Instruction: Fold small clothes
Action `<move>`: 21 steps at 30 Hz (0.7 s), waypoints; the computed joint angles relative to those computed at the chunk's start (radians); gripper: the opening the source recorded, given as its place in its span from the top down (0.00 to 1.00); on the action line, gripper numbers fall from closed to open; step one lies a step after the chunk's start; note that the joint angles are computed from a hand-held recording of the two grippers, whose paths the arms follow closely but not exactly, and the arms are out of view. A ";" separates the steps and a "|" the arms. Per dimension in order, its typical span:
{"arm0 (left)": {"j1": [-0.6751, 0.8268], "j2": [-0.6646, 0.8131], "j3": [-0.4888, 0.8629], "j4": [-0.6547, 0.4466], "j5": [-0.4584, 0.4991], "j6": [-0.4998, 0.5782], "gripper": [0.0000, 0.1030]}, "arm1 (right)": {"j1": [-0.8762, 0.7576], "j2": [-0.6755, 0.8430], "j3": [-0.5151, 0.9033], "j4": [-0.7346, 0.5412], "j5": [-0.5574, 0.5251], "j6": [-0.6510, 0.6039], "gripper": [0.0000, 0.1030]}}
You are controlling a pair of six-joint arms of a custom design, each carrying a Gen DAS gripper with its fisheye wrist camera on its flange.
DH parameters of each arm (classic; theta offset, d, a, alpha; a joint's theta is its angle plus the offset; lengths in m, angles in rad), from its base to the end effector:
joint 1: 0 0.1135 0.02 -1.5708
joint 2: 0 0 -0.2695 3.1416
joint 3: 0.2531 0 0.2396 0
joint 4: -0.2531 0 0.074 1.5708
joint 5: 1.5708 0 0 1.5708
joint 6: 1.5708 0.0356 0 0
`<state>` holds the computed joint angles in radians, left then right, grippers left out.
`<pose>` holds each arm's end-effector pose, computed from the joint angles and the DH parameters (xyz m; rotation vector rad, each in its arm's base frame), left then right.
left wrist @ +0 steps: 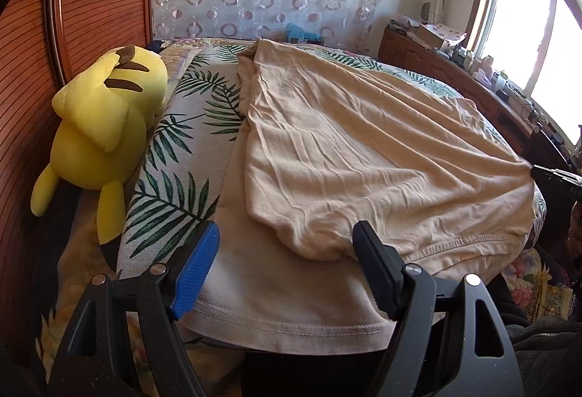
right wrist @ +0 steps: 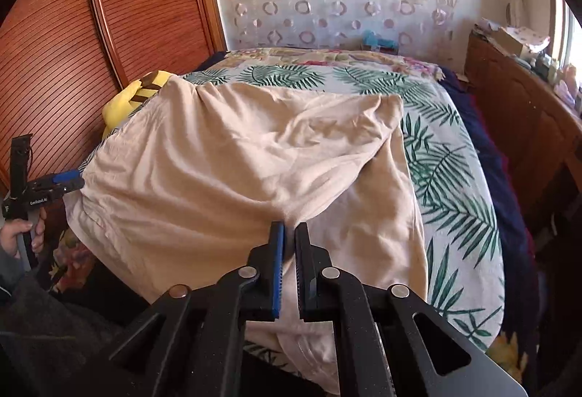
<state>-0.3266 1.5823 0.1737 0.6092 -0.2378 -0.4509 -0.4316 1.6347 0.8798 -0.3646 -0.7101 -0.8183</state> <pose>0.1878 -0.0548 0.0859 -0.2587 2.3296 -0.1015 0.2743 -0.1008 0.1763 -0.6468 2.2644 0.3904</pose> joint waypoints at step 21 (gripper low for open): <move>0.012 0.087 0.032 0.007 -0.030 -0.011 0.26 | 0.034 0.014 -0.071 0.182 0.075 0.073 0.39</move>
<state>-0.3141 1.6691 0.2058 0.6165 -0.2673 -0.4615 -0.3971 1.6490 0.8087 -0.1823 -0.6348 -0.7451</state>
